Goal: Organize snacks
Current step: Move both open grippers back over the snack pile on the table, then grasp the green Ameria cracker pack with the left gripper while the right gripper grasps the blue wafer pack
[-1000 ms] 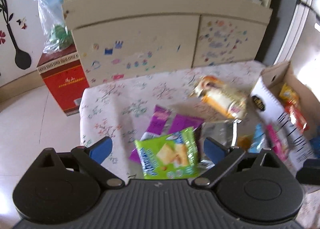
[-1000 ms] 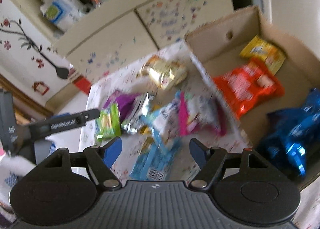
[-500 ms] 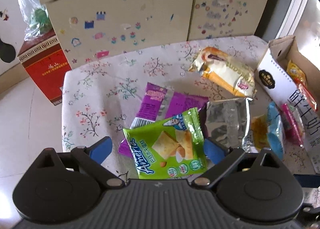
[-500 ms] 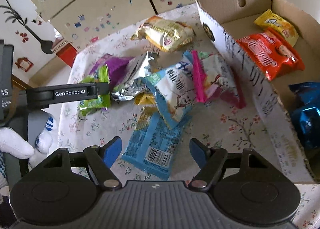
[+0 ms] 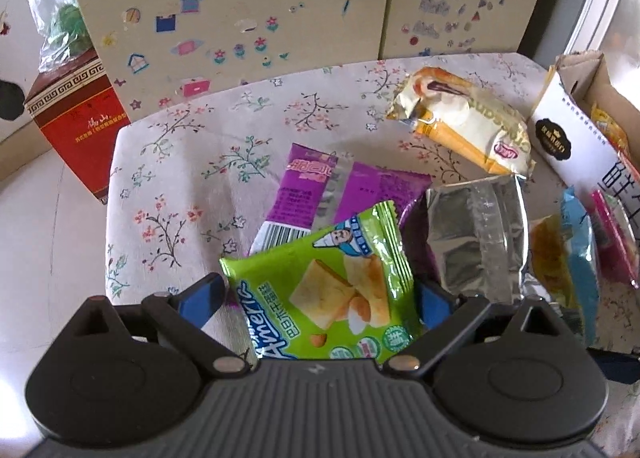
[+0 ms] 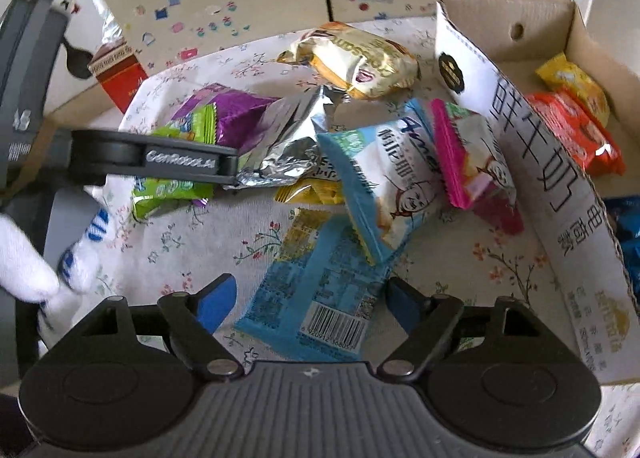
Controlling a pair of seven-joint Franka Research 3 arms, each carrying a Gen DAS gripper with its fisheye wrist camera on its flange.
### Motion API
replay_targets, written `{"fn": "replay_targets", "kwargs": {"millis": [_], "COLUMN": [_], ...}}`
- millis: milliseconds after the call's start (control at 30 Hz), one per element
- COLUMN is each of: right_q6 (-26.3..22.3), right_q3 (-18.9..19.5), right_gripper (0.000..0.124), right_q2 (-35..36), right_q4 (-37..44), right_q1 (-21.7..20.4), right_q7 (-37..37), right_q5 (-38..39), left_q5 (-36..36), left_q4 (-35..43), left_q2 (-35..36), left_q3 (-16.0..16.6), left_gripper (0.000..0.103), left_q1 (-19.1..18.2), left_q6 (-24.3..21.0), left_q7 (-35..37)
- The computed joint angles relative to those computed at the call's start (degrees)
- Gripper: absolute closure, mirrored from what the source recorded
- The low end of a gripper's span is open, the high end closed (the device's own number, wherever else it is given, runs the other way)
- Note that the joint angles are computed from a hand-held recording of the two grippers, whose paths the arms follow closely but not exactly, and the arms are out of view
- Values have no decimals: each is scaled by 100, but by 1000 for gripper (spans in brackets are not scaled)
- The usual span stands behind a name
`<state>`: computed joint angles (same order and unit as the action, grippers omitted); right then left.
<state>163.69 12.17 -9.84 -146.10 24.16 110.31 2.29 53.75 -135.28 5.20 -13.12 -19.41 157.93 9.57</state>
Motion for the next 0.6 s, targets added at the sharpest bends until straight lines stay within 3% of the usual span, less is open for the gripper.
{"fn": "replay_targets", "kwargs": {"millis": [133, 267, 500, 600], "right_q6": [-11, 30, 188, 192], "right_q3": [257, 330, 42, -179], "right_gripper": [39, 55, 60, 60], "right_q2": [49, 27, -105, -211], "right_q4": [35, 16, -154, -242], "right_q1": [-274, -416, -154, 123], "right_q7": [533, 988, 375, -228], "right_q5": [-961, -1672, -1070, -334], "left_q5": [38, 12, -76, -168], "left_q4": [18, -21, -208, -313], "left_q2": [10, -35, -222, -345], "left_q3": [6, -5, -49, -88], "left_gripper": [6, 12, 20, 21], "left_q1": [-14, -19, 16, 36], "left_q6": [-15, -2, 97, 87], "left_q7": [-78, -155, -317, -367]}}
